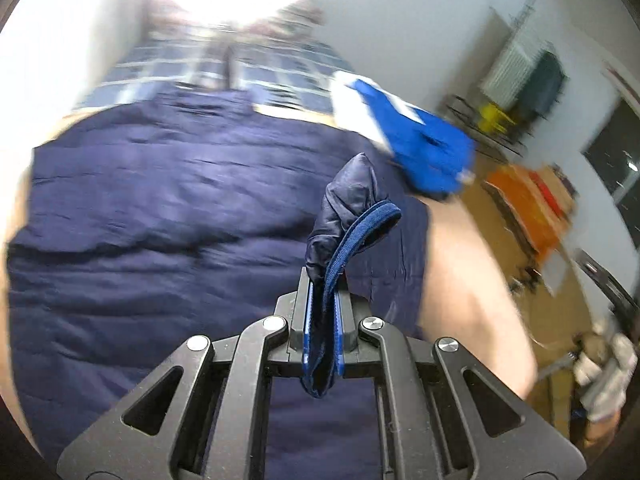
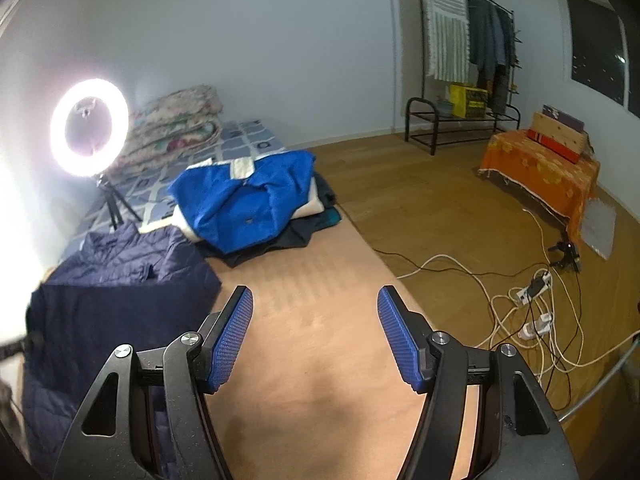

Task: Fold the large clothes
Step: 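Close the left tool on the sleeve cuff and lift it, then lay the held sleeve across the jacket body and open the left tool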

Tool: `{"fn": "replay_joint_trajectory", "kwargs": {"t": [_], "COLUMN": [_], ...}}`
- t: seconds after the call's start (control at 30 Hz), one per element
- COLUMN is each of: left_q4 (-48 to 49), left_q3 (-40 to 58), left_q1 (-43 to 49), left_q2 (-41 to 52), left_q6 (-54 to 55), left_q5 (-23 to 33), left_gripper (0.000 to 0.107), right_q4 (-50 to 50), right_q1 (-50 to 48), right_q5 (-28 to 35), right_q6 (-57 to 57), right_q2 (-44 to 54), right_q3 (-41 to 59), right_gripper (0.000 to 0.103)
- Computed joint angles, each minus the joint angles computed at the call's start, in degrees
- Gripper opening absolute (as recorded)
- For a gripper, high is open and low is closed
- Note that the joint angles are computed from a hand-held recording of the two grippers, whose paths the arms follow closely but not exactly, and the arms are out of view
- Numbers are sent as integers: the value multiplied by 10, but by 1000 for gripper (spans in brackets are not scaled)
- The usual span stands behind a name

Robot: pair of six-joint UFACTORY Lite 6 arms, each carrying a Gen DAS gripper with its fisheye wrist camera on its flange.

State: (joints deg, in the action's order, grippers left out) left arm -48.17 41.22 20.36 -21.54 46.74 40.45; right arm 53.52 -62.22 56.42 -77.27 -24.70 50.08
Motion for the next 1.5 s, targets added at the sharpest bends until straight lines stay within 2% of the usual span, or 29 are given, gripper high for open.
{"fn": "replay_joint_trajectory", "kwargs": {"t": [0.13, 0.37, 0.63, 0.87, 1.0, 1.1, 1.13, 1.2, 1.23, 1.33, 1.47, 1.5], "left_q4": [-56, -133, -126, -79, -43, 24, 56, 120, 139, 110, 13, -4], "left_q3": [54, 200, 411, 588, 625, 619, 614, 603, 594, 561, 451, 419], "left_q1": [109, 185, 234, 240, 223, 206, 201, 196, 197, 217, 263, 281], "left_q2": [133, 351, 549, 699, 737, 742, 739, 731, 723, 680, 552, 510], "left_q6": [123, 227, 188, 93, 56, -5, -36, -99, -117, -76, 80, 122], "left_q5": [-23, -67, -66, -57, -81, -134, -156, -193, -203, -196, -168, -148], "left_gripper": [6, 6, 6, 6, 6, 9, 18, 26, 26, 26, 26, 32], "right_q4": [-17, -59, -154, -221, -258, -280, -285, -292, -293, -282, -203, -177], "right_q1": [37, 138, 300, 389, 432, 456, 461, 469, 470, 463, 397, 371], "right_q5": [1, -30, -106, -142, -164, -174, -174, -176, -174, -169, -130, -112], "right_q6": [19, 82, 192, 282, 328, 354, 360, 368, 369, 356, 270, 237], "right_q2": [-45, -126, -215, -227, -235, -238, -239, -242, -245, -248, -239, -238], "right_q3": [-29, -85, -149, -170, -181, -188, -190, -192, -193, -191, -182, -182], "right_gripper": [64, 64, 64, 64, 64, 64, 64, 64, 64, 64, 64, 64]}}
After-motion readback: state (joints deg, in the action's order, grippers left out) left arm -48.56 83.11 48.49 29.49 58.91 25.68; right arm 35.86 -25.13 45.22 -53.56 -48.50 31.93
